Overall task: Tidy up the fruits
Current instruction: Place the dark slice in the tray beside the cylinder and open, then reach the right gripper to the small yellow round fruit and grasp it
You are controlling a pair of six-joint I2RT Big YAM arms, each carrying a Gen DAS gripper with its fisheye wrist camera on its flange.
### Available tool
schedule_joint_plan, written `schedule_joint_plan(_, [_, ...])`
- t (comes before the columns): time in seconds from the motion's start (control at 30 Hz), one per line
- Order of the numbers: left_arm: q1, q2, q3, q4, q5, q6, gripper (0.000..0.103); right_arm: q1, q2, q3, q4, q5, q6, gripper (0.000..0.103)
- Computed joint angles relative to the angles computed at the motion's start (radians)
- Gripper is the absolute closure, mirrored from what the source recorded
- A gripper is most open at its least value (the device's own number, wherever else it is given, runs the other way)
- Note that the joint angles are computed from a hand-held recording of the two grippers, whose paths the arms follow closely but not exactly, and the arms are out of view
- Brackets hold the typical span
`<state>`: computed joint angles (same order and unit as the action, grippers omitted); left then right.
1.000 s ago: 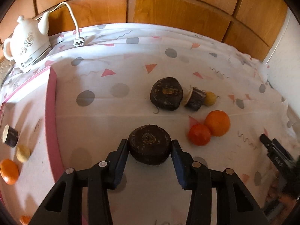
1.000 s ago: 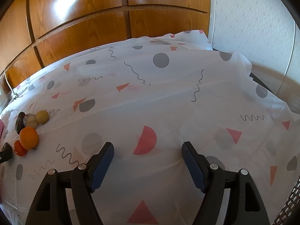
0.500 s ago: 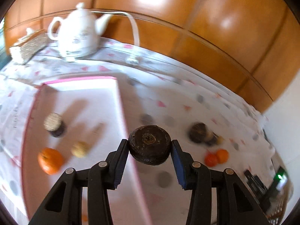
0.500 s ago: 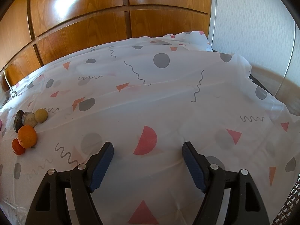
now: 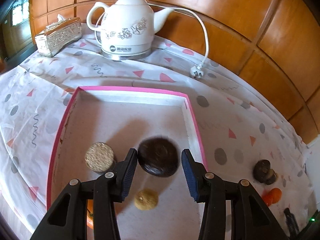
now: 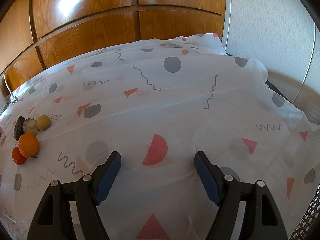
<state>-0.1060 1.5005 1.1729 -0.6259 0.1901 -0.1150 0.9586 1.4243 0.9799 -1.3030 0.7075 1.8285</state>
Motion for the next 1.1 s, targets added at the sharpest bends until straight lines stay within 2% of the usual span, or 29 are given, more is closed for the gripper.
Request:
schedule_joint_plan(0.23, [0.012, -0.024, -0.027, 0.017, -0.012, -0.02, 0.053, 0.0, 0.0, -0.002, 0.0, 0.0, -0.002, 0.026])
schedule_joint_plan(0.33, [0.013, -0.06, -0.06, 0.018, -0.055, -0.044, 0.05, 0.0, 0.0, -0.001, 0.0, 0.0, -0.002, 0.026])
schedule_joint_plan(0.43, [0.022, -0.112, -0.109, 0.032, -0.073, -0.051, 0.042, 0.0, 0.0, -0.002, -0.001, 0.0, -0.002, 0.026])
schedule_joint_plan(0.83, [0.074, -0.306, -0.281, 0.058, -0.086, -0.006, 0.037, 0.0, 0.003, 0.0, -0.003, -0.001, -0.001, 0.026])
schedule_joint_plan(1.1, [0.117, -0.364, -0.337, 0.04, -0.081, -0.018, 0.035, 0.001, 0.004, 0.0, -0.005, -0.005, -0.002, 0.026])
